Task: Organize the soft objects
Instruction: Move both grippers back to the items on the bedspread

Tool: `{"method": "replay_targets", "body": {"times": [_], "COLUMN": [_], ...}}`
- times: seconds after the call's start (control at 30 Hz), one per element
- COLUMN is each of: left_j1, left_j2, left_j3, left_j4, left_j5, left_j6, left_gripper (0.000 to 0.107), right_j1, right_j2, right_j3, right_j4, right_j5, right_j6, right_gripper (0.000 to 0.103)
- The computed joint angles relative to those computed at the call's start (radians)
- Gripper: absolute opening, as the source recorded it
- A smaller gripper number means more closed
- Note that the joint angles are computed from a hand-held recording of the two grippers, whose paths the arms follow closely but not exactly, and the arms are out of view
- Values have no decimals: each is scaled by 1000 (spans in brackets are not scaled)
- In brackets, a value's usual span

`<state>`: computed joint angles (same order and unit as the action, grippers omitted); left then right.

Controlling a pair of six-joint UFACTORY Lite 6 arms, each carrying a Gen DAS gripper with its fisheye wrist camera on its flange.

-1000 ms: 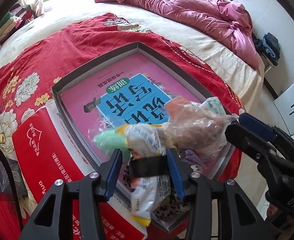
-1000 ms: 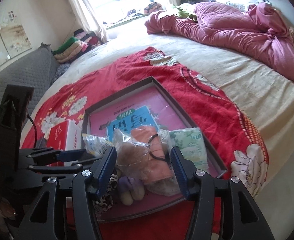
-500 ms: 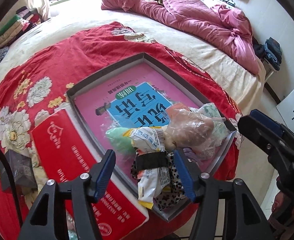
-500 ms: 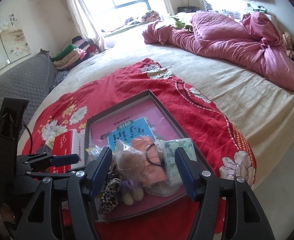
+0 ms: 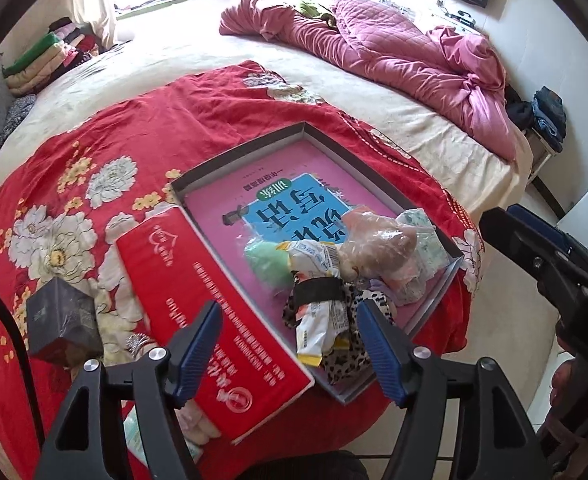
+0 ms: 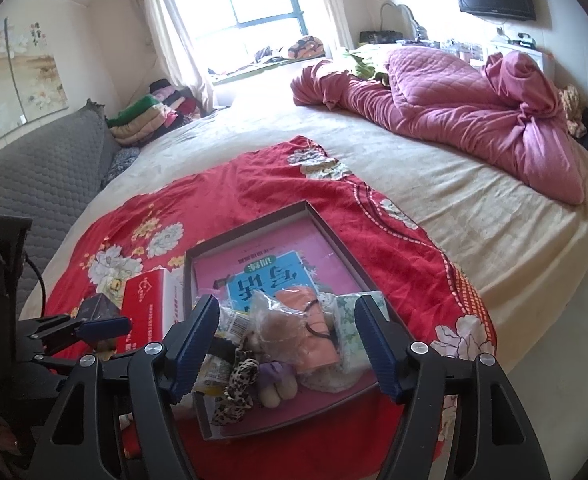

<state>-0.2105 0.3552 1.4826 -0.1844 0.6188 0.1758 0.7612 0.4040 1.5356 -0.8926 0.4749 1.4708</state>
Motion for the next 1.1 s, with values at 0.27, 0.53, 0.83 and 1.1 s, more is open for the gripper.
{"method": "replay_targets", "body": {"times": [0.27,0.53,0.83,1.1], "left_j1": [36,93,228,466], "left_j2": [-125,-241,-346,-359], "left_j3": [-95,-186,-287,-388], "left_j4": [11,-14,-84,-216], "left_j5": [-1,10,39,91], "left_j6": [4,47,151,359], "left_gripper": [73,74,74,76], "right_j1": [60,119,189,253], "right_j2": [16,65,163,382], "right_j3": [86,209,393,732], "right_j4": [9,32,80,204], "right_j5": [72,139,210,324], "right_j6": [-45,-113,-215,-420], "right_gripper": [72,74,74,74]}}
